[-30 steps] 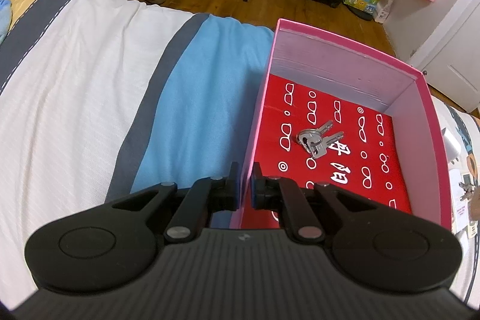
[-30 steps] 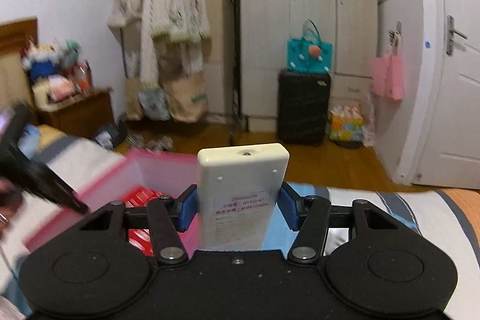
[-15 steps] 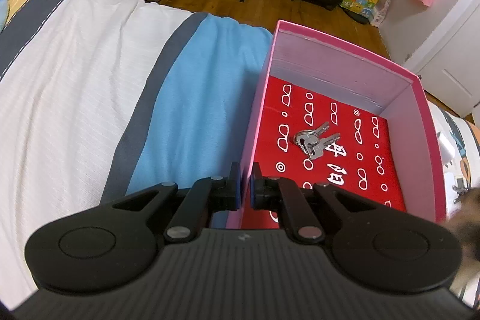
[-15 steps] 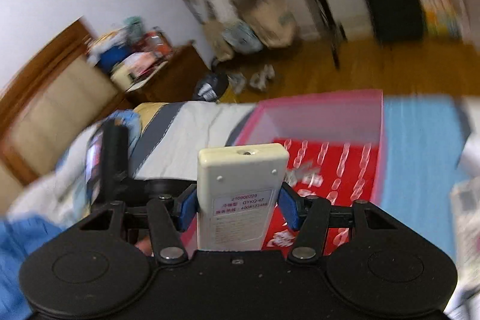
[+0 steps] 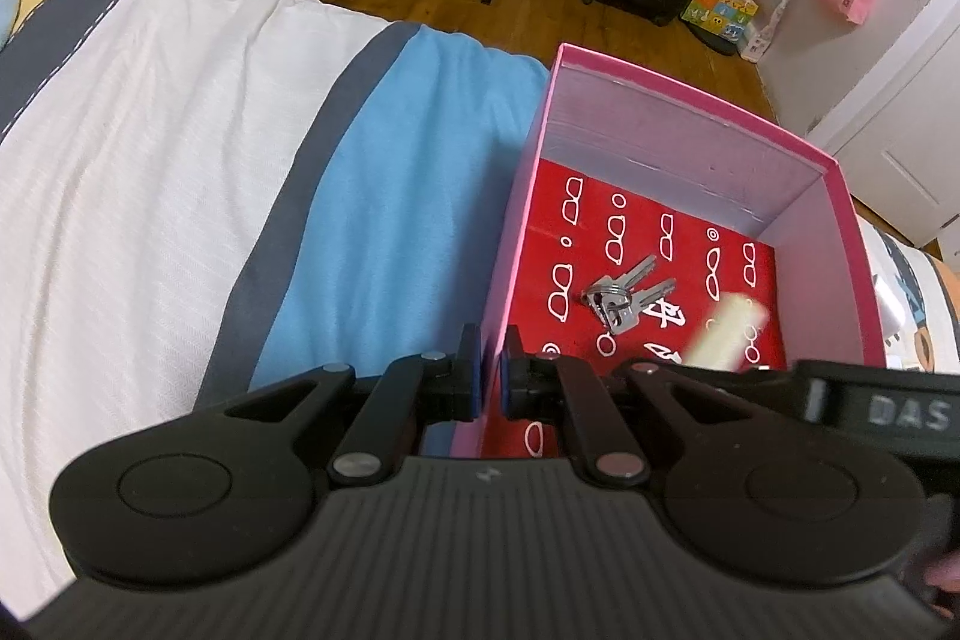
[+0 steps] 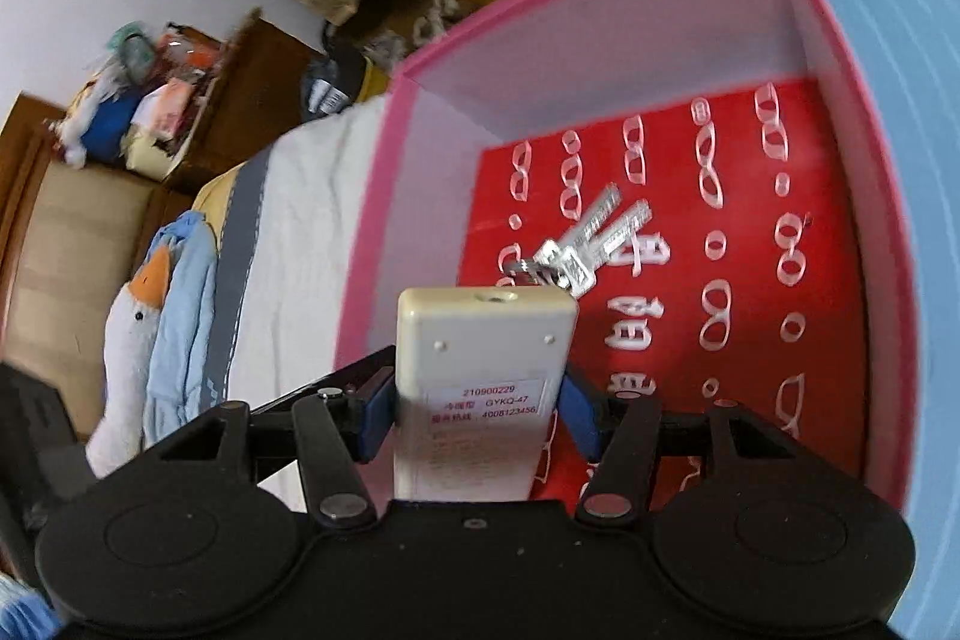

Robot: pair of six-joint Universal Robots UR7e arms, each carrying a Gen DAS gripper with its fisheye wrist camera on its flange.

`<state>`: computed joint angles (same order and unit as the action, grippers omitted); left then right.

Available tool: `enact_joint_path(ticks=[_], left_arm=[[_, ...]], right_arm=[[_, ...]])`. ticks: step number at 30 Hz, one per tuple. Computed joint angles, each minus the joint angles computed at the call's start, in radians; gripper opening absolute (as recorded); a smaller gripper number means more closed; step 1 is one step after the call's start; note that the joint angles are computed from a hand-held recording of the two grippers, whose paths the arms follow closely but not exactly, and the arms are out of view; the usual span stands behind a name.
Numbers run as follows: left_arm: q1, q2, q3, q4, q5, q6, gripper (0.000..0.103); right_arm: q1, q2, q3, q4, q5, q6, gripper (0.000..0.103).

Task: Organize rigid objects
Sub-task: 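Carry the white card into the pink box and release it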

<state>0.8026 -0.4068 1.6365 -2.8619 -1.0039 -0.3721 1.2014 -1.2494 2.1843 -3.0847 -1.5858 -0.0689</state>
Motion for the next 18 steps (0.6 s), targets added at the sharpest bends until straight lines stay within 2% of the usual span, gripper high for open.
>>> enact_joint_path(ticks=[2,5,8,11,16,18], left_arm=[[0.000,0.001,-0.002,0.002,0.002,0.003,0.005],[0.000,0.001,-0.003,0.003,0.004,0.004,0.005],[-0.001,0.002,-0.002,0.003,0.007,0.004,0.005],[-0.002,0.003,-0.004,0.004,0.008,0.002,0.005],[-0.010,0.005,-0.002,0.007,0.021,0.000,0.005],[-0.016,0.008,-0.005,0.014,0.032,0.011,0.005]], right_arm=[[-0.014,0.003,-0.002,0.028,0.024,0.025,0.063],[-0.035,-0.009,0.023,0.013,0.050,0.012,0.063],[-0.038,-0.029,0.041,0.004,0.058,-0.025,0.059],[-0.062,-0.110,0.083,0.052,0.110,-0.094,0.059],[-0.117,-0.340,0.084,0.373,0.268,-0.104,0.060],[-0.118,-0.422,0.088,0.428,0.255,-0.132,0.061]])
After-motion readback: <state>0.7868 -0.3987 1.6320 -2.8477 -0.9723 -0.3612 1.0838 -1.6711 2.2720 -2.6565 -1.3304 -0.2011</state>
